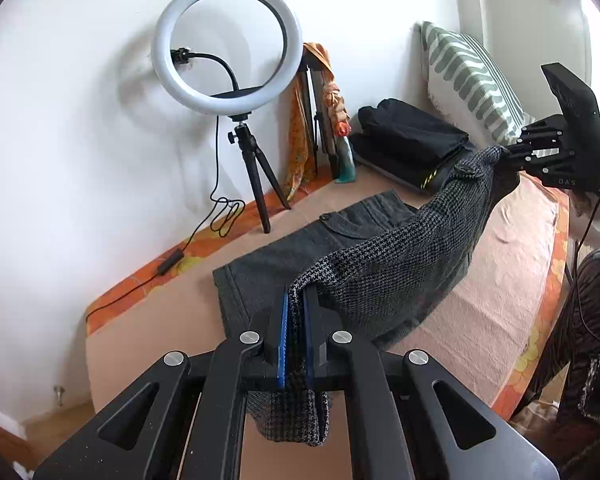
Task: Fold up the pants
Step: 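Lift the hems with the right gripper and fold them onto the waistband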
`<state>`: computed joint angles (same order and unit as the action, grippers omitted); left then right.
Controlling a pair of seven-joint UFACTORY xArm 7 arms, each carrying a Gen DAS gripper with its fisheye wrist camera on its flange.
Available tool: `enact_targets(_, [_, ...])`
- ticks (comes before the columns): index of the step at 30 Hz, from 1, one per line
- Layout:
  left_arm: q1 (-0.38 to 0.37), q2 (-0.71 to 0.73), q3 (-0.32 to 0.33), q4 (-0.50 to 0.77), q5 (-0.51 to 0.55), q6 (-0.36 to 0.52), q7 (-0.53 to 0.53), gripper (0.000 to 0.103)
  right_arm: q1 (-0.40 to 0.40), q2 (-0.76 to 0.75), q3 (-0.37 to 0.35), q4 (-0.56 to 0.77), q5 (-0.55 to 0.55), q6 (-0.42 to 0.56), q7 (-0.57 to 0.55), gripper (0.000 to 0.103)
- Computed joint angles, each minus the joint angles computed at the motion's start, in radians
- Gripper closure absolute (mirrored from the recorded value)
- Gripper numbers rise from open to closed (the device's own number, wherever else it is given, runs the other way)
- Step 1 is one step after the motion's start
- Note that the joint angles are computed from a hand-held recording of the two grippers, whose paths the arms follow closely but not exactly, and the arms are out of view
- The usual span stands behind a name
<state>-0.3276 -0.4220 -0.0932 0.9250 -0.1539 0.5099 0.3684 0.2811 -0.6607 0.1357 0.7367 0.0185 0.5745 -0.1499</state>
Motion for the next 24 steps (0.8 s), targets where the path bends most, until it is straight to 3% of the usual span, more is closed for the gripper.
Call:
enact_targets(16, [0.083,0.406,-0.002,0.349,-0.002,0.029,0.057,0.098,-0.093,0.421,-0.049,0.28,-0.022,0.0,-0.035,0.092])
enact_targets(20, [0.105,0.472,-0.006,0.393,0.014,0.028,0.033,0.098,-0.105,0.52,-0.046,0.347,-0.039,0.016,-0.034,0.092])
enact_targets(24, [0.132,0.491,-0.009,0.397,-0.048,0.035,0.043,0.098,-0.111,0.614,-0.043,0.412,-0.078,0.028,-0.011,0.092])
